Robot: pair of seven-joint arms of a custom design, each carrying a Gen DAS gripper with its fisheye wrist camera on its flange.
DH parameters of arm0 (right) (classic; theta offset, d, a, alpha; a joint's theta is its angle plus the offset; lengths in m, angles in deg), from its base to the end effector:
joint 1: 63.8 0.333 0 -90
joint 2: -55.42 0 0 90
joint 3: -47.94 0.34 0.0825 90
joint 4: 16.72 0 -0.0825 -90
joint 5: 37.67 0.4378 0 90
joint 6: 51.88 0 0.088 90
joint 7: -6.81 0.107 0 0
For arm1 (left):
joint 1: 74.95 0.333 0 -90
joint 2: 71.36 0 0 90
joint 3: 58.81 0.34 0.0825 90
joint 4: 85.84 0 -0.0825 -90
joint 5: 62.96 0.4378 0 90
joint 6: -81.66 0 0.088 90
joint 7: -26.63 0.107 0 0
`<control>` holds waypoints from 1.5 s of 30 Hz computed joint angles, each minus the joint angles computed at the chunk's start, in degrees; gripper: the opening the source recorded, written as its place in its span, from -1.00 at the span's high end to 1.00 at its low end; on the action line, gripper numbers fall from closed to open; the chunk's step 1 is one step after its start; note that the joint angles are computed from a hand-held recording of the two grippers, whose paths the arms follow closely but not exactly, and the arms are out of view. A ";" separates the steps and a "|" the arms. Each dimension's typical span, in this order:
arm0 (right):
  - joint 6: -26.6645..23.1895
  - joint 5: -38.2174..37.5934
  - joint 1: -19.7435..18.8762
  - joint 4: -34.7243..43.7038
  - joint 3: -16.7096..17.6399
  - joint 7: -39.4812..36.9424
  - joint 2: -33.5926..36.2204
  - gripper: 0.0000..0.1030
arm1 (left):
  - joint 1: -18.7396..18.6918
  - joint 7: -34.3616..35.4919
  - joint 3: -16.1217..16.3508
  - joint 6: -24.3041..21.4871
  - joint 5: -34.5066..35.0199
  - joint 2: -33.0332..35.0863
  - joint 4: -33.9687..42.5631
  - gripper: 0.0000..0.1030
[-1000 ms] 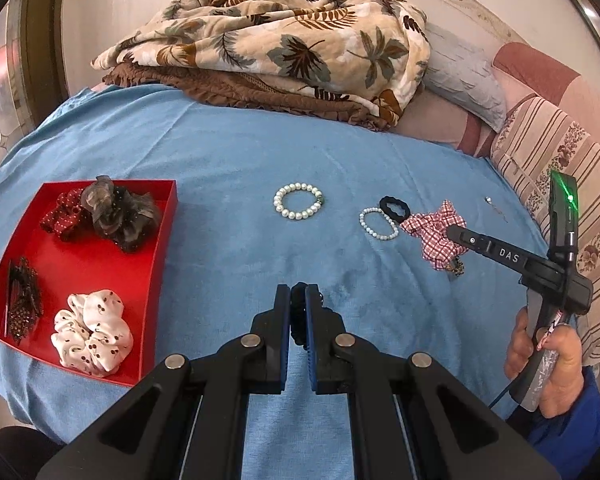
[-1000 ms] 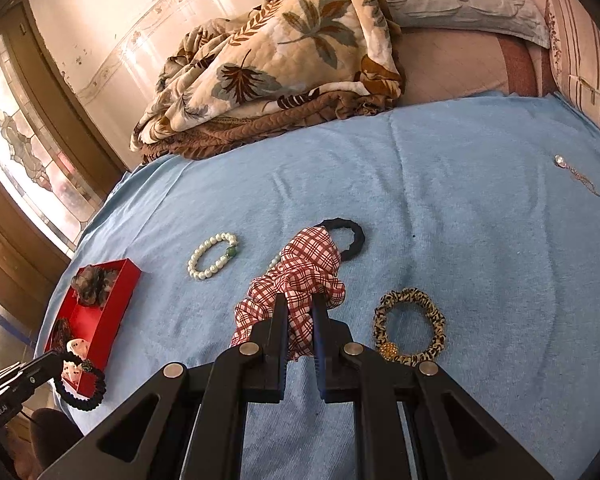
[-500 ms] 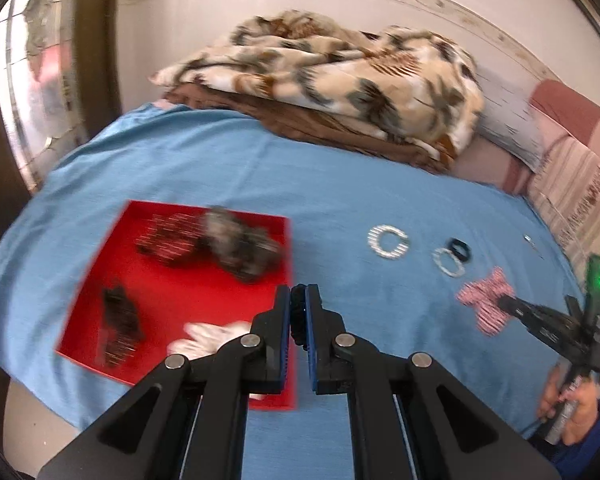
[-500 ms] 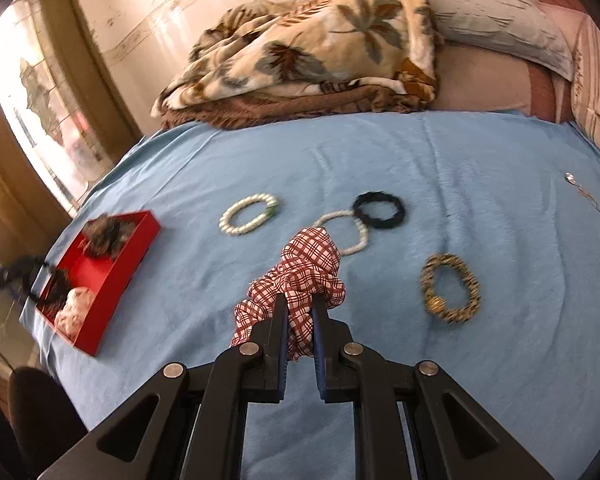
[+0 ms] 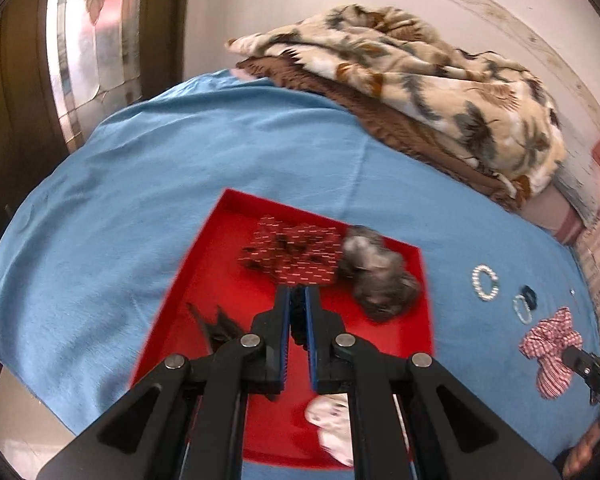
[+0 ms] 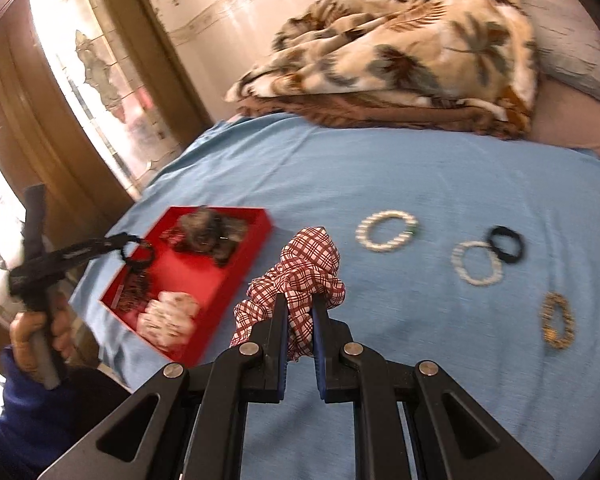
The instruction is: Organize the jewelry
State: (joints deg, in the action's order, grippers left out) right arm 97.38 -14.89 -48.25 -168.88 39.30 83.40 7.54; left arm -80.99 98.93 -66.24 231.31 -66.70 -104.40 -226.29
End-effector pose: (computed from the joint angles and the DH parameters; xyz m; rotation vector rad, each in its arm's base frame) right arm 0.3870 0.0306 0.5745 -1.6975 1.5423 -0.3134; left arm 0.4501 -0.1150 0.5883 -1.9594 1.7529 -0.8647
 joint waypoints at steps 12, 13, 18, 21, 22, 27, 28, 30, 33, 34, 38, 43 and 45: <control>2.02 1.23 5.24 6.07 3.39 1.38 9.04 0.76 | -4.53 8.51 3.26 1.05 -9.20 2.27 -0.71 0.86; 1.94 1.43 5.55 6.64 3.37 1.30 9.64 0.76 | -4.25 8.43 3.17 0.99 -9.30 2.33 -0.77 0.86; 1.88 3.43 7.62 9.94 3.48 0.19 13.65 0.76 | -3.74 8.57 4.16 1.51 -11.40 2.37 -1.17 0.86; 1.49 5.53 9.08 12.14 3.55 -0.85 16.74 0.76 | -2.87 7.54 4.31 2.67 -12.27 2.11 -1.69 0.86; 1.37 6.18 9.35 12.61 3.67 -1.24 17.47 0.76 | -3.09 7.68 4.76 3.50 -13.02 1.94 -1.91 0.86; 0.58 9.07 10.26 15.75 4.93 -3.00 22.27 0.76 | -0.39 4.16 3.84 7.50 -12.44 0.60 -3.38 0.86; 0.29 10.11 10.61 16.45 4.98 -3.55 23.33 0.76 | 0.08 3.44 3.74 7.52 -11.89 0.74 -3.32 0.86; -0.18 11.33 10.66 17.72 5.65 -4.23 25.43 0.76 | 2.23 0.99 2.55 7.05 -9.63 1.29 -3.02 0.86; -0.41 11.77 10.15 18.97 7.21 -4.55 27.87 0.76 | 5.20 -2.69 0.82 6.41 -5.46 2.13 -2.46 0.86; -0.51 11.42 9.87 19.30 7.90 -4.25 28.70 0.76 | 5.56 -3.42 0.82 6.48 -4.60 2.61 -2.21 0.86; -0.89 10.00 8.89 20.01 9.52 -3.71 31.00 0.76 | 5.89 -5.38 1.18 6.16 -2.68 4.65 -1.05 0.86; -1.06 8.84 8.13 19.77 10.26 -3.30 31.98 0.76 | 4.71 -5.56 2.58 4.71 -3.05 6.53 -0.08 0.86; -1.10 8.76 7.94 19.92 10.31 -3.19 32.46 0.76 | 4.72 -5.63 2.49 4.73 -2.93 6.85 0.04 0.86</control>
State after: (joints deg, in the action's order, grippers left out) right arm 96.28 -6.13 -40.31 -148.96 49.61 80.21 40.00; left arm -76.26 93.30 -63.75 236.04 -69.63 -97.55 -226.24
